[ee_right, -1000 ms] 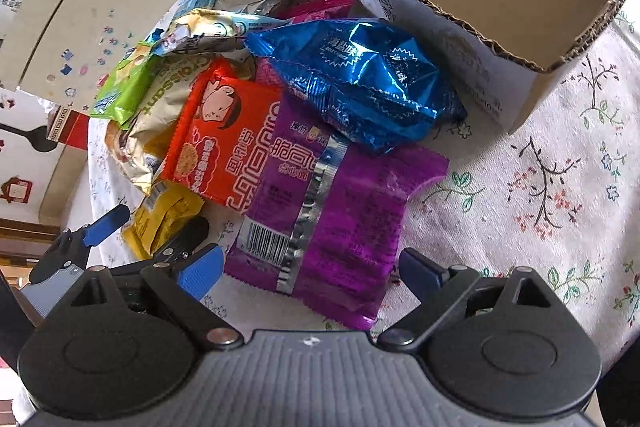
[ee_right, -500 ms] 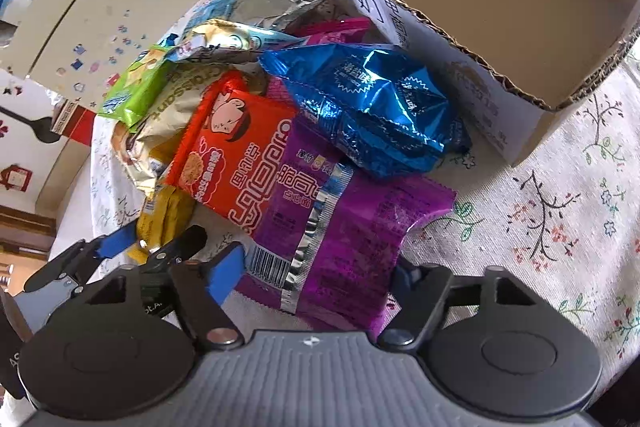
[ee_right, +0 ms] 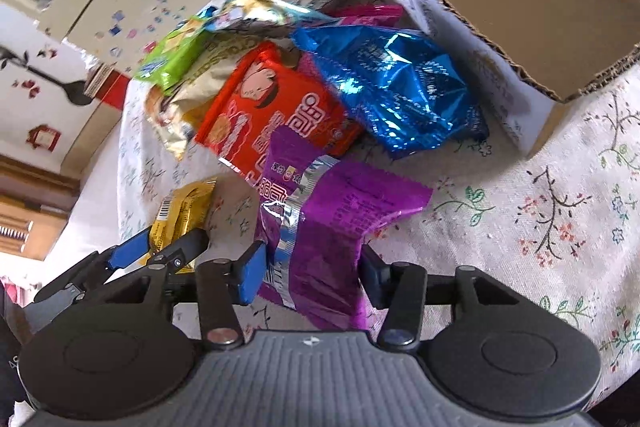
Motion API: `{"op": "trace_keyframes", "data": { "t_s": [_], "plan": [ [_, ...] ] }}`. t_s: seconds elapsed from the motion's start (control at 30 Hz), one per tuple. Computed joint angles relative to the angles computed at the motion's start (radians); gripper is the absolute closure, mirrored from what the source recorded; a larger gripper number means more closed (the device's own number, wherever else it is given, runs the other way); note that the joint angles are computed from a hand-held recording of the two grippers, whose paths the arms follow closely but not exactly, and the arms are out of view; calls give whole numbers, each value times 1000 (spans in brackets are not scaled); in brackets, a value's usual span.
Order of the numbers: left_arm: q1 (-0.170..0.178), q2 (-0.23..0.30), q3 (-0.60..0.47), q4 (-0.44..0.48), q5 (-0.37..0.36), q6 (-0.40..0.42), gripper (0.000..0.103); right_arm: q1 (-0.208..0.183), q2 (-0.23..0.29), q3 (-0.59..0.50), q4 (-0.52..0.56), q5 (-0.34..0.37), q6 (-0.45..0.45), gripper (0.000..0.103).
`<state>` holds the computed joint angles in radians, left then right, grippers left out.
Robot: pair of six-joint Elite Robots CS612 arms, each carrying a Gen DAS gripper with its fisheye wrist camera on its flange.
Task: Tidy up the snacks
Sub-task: 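Grasp the purple bag with the right tool while the left tool grasps the yellow wafer bag, then lift the purple bag with the right tool while the left tool lifts the yellow bag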
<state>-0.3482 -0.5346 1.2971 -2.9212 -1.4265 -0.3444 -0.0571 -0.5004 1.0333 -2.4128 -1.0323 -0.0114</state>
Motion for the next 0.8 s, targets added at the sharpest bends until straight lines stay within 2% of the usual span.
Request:
{"op": "trace_keyframes", "data": {
  "t_s": [0.07, 0.17, 0.23, 0.3, 0.47, 0.67, 0.73, 0.77, 0.8],
  "plan": [
    [-5, -7, 13, 5, 17, -21, 42, -1, -3, 4, 3, -2, -12, 47],
    [-10, -11, 22, 12, 22, -28, 41, -4, -2, 2, 23, 12, -6, 42],
    [-16, -12, 25, 16, 47, -20, 41, -5, -3, 5, 23, 10, -1, 29],
    [-20, -9, 26, 8, 69, -8, 40, -2, -5, 9, 13, -7, 17, 21],
    [-18, 3, 18, -34, 83, -4, 30, 6, -3, 4, 18, -27, 35, 20],
    [-20, 23, -5, -19, 101, 9, 29, 25, 4, -6, -17, -78, 45, 16],
    [-21, 23, -5, -19, 102, 12, 35, 31, 4, -3, -34, -98, 38, 18],
    [-21, 21, -4, -22, 94, 11, 43, 34, 3, -1, -42, -110, 32, 21],
    [-21, 20, -2, -25, 88, 12, 46, 37, 0, 6, -60, -131, 22, 31]
  ]
}}
